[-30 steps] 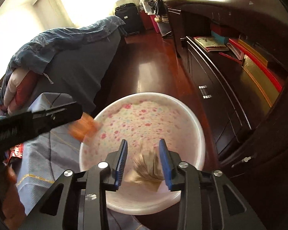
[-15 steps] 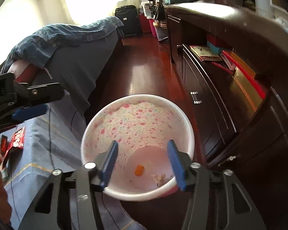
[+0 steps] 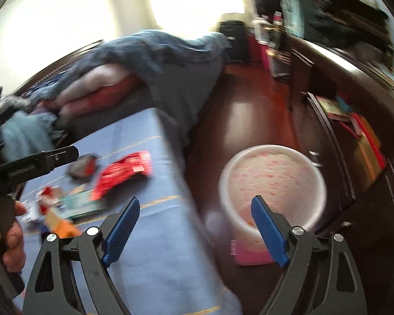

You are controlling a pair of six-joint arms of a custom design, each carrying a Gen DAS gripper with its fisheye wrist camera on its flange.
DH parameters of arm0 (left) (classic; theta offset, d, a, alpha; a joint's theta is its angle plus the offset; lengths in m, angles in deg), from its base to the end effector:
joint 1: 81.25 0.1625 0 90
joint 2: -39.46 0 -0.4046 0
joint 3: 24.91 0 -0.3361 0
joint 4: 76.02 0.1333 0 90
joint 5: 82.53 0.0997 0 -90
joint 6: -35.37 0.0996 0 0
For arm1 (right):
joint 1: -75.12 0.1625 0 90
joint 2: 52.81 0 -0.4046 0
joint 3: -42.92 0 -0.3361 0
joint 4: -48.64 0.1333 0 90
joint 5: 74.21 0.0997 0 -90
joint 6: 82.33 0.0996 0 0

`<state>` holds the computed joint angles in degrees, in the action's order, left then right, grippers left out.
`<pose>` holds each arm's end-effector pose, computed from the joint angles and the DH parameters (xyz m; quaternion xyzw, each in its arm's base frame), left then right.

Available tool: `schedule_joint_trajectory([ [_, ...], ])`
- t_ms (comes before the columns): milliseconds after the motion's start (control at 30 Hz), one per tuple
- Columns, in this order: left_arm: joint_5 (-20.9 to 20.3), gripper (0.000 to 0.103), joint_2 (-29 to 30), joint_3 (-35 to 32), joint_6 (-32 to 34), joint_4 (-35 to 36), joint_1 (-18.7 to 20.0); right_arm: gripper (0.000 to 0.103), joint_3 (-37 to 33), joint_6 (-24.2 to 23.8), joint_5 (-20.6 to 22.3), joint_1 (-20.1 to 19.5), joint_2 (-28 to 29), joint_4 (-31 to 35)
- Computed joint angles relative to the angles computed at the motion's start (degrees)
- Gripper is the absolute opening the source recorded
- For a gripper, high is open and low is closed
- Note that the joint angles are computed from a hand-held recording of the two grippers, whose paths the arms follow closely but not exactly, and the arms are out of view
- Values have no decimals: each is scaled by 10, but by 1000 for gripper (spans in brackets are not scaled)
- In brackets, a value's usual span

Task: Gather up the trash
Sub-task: 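Grasp the crumpled white paper with the left tool, then grasp the pink-capped tube with the right tool while the left tool holds the paper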

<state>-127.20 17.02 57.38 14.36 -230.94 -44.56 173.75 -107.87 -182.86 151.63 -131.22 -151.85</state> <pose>-0.3979 -0.5510 -0.0346 0.2401 0.8902 -0.2651 0.2821 0.0009 -0.4312 0.3272 0.0124 -0.8663 0.4041 0.2935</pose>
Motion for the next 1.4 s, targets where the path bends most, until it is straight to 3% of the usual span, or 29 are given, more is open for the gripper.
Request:
schedule_joint_trajectory([
  [133,73,99,-83,123,-79,-42,6,93,7,-10,-9,46,21,-4],
  [267,144,99,-152,191,-242,49,23,93,7,-6,-14,82,42,7],
  [367,151,99,-190,202,-364,154,53,93,4,-4,-22,107,60,14],
  [467,135,99,-198,198,-409,183,80,93,-2,-5,-33,130,79,17],
  [667,76,99,-166,148,-386,187,127,93,-5,-9,-52,170,112,20],
  [900,119,98,-126,112,-322,216,126,93,10,-47,-58,199,133,17],
  [933,120,95,-128,119,-303,200,125,93,13,-54,-56,201,136,18],
  [1000,120,71,-134,146,-231,136,121,93,26,-83,-49,209,145,11],
  [1100,110,50,-147,175,-171,81,120,93,47,-131,-37,218,160,0],
  [1233,70,39,-167,226,-82,-43,130,93,75,-193,9,224,169,8],
  [1400,48,38,-191,265,-54,-101,140,87,87,-249,44,234,183,52],
])
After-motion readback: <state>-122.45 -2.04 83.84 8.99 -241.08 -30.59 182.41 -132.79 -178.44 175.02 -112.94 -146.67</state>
